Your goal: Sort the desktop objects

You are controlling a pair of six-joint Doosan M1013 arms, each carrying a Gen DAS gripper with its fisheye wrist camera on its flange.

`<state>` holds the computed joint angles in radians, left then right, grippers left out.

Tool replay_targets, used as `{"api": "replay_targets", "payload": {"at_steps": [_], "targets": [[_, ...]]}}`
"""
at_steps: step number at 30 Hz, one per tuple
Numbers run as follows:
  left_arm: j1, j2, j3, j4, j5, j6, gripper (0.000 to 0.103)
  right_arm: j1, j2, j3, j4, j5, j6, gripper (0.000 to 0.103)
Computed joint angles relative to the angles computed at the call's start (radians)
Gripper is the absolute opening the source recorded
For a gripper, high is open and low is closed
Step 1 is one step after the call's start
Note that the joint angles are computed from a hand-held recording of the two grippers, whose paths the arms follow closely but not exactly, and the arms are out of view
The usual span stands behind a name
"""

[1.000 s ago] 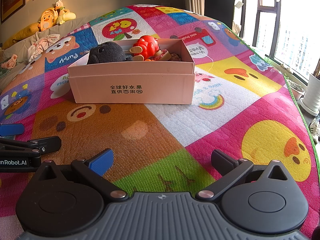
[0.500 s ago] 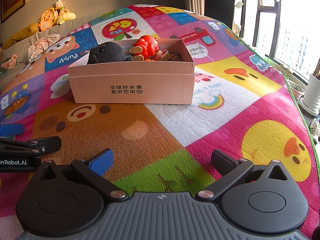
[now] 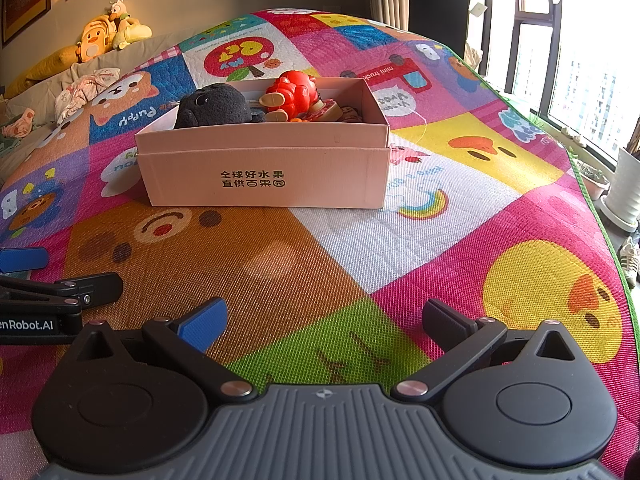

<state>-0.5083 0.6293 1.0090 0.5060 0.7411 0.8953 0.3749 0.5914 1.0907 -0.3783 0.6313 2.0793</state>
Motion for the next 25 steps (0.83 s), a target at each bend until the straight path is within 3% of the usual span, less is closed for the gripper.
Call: {"api": "replay_targets", "payload": {"at_steps": [14, 19, 25], "targets": [[0.001, 0.001, -0.002, 0.001, 0.000, -0.001, 0.103, 0.000, 0.000, 0.000, 0.001, 0.000, -0.001, 0.103], [-0.003, 0.004, -0.023, -0.029, 0.058, 0.030, 0.103, 0.000, 0.000, 0.000, 0.001, 0.000, -0.001, 0.103], [-0.001, 0.002, -0.020, -0.034, 0.054, 0.024, 0.103, -0.001, 0.000, -0.001, 0.001, 0.001, -0.002, 0.103]]}}
